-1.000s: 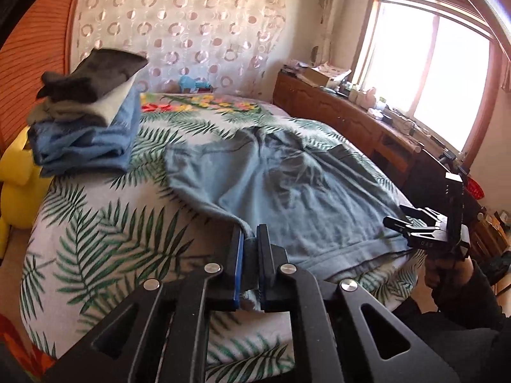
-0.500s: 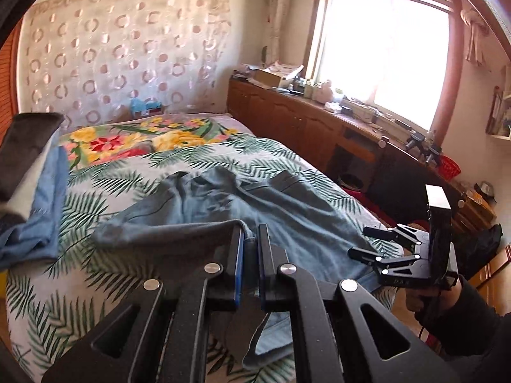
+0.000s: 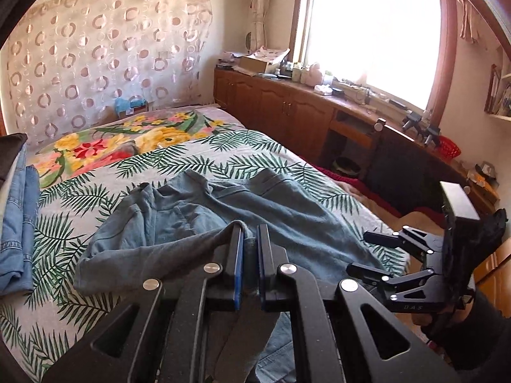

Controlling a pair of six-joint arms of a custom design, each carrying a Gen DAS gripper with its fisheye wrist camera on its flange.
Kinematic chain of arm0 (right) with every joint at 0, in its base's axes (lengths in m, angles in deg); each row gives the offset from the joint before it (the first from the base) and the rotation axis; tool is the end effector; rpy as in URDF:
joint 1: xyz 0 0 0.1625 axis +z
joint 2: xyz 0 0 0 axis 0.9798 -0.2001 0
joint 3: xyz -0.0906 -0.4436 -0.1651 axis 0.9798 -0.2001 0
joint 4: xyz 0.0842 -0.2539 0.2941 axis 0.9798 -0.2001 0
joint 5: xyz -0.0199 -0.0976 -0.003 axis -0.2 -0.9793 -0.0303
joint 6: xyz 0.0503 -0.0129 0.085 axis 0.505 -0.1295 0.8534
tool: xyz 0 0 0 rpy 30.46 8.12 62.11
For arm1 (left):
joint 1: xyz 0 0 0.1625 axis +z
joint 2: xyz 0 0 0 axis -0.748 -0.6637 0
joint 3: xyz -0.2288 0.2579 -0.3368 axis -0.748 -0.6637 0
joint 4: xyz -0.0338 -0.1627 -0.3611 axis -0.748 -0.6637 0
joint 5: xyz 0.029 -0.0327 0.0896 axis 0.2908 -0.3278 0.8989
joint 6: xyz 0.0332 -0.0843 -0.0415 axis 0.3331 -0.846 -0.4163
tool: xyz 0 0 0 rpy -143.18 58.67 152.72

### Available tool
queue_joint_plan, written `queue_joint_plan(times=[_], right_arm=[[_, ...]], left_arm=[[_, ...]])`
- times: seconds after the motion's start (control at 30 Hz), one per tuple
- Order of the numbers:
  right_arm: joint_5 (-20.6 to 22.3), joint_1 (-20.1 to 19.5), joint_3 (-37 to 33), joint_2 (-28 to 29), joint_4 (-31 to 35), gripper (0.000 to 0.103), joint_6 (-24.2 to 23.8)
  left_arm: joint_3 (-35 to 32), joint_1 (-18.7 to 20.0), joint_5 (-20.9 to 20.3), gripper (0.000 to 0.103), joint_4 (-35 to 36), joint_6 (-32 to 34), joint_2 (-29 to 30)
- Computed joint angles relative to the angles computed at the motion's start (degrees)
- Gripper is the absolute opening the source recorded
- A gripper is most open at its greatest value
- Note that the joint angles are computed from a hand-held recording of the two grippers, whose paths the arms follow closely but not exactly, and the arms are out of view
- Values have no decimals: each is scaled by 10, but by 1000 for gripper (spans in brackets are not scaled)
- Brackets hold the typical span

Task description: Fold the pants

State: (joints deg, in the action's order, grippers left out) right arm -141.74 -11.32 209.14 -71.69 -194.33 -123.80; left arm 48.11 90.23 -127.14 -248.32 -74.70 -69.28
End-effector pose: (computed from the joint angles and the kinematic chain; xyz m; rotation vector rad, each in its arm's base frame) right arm -0.0468 -0.4850 0.1922 0.6994 -2.3177 1.0869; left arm -0.3206 -0.5416 -0.0379 0.9834 2.4323 -0.8558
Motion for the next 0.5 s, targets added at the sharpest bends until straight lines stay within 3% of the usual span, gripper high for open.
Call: queue_joint_plan(times=[0.17, 0.27, 0.33, 0.37, 0.4, 0.43, 0.5], right_arm=[[0, -1, -1, 1, 1, 70, 4], [1, -1, -1, 2, -1, 70, 8], [-1, 1, -2, 4, -2, 70, 8], [-1, 1, -2, 4, -3, 70, 8], [-2, 2, -3, 5, -3, 70, 8], [-2, 2, -1, 6, -5, 70, 7], [-2, 3, -1, 8, -5, 70, 8]], left_arm=[[9, -3, 25, 9, -8, -8, 1], [19, -3, 33, 22, -9, -17, -5], [29, -5, 38, 45, -28, -14, -7], [33, -5, 36, 49, -37, -13, -8], [37, -4, 33, 60, -41, -12, -10], [41, -4, 35, 76, -44, -16, -12], [52, -2, 37, 81, -68, -12, -12]])
